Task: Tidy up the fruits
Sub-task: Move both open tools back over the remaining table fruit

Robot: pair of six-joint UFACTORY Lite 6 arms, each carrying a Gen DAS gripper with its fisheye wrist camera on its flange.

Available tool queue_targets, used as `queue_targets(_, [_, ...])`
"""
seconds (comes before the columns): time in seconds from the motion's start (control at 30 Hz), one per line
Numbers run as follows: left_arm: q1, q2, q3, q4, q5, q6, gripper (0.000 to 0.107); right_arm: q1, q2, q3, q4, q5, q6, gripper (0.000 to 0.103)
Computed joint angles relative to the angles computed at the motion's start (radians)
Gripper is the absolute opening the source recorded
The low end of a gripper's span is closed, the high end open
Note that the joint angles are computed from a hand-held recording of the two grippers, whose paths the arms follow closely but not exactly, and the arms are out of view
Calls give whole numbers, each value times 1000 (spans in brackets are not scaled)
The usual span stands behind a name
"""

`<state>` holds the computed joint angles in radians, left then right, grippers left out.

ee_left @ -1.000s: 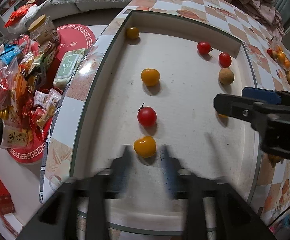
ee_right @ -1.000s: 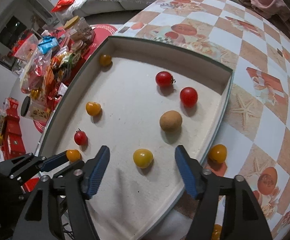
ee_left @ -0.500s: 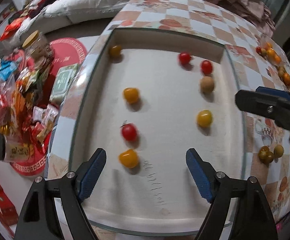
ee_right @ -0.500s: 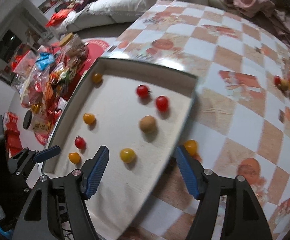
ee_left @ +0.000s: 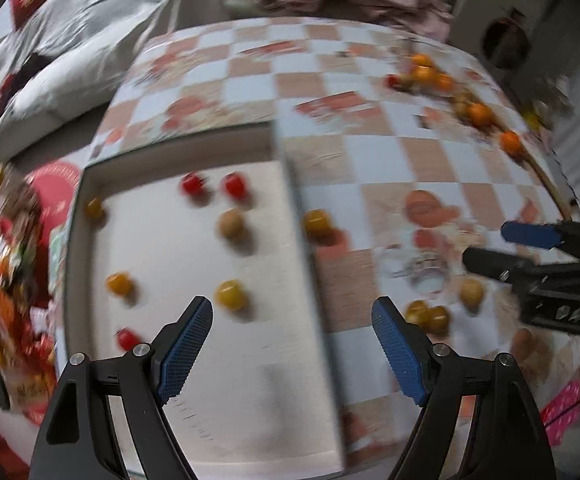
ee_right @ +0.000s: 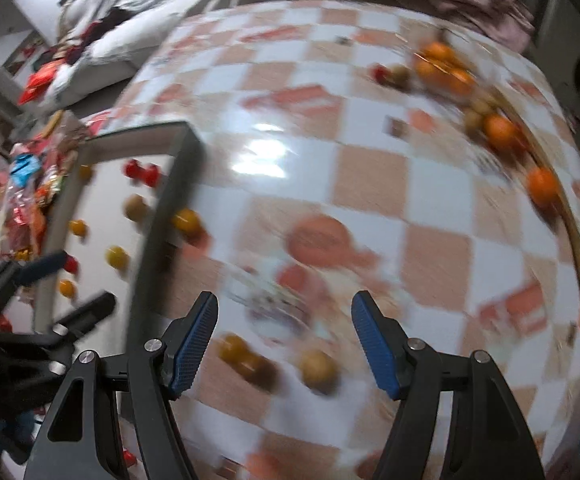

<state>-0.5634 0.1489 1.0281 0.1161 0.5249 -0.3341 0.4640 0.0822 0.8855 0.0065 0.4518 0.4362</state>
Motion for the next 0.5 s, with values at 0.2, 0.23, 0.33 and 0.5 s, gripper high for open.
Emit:
queue_targets(0.2, [-68, 84, 80, -24, 5, 25, 82, -54, -120, -177, -10, -5, -17, 73])
queue_targets(0.23, [-70, 104, 101, -28, 7, 26, 82, -55, -130, -196, -7, -10, -25, 73])
queue_targets(0.33, [-74, 159, 159, -36, 10, 26, 82, -48, -139, -223, 10, -24, -49, 73])
queue_targets(0.5, [-87, 250, 263, -34, 29, 22, 82, -36, -158, -267, 34, -54, -63, 73])
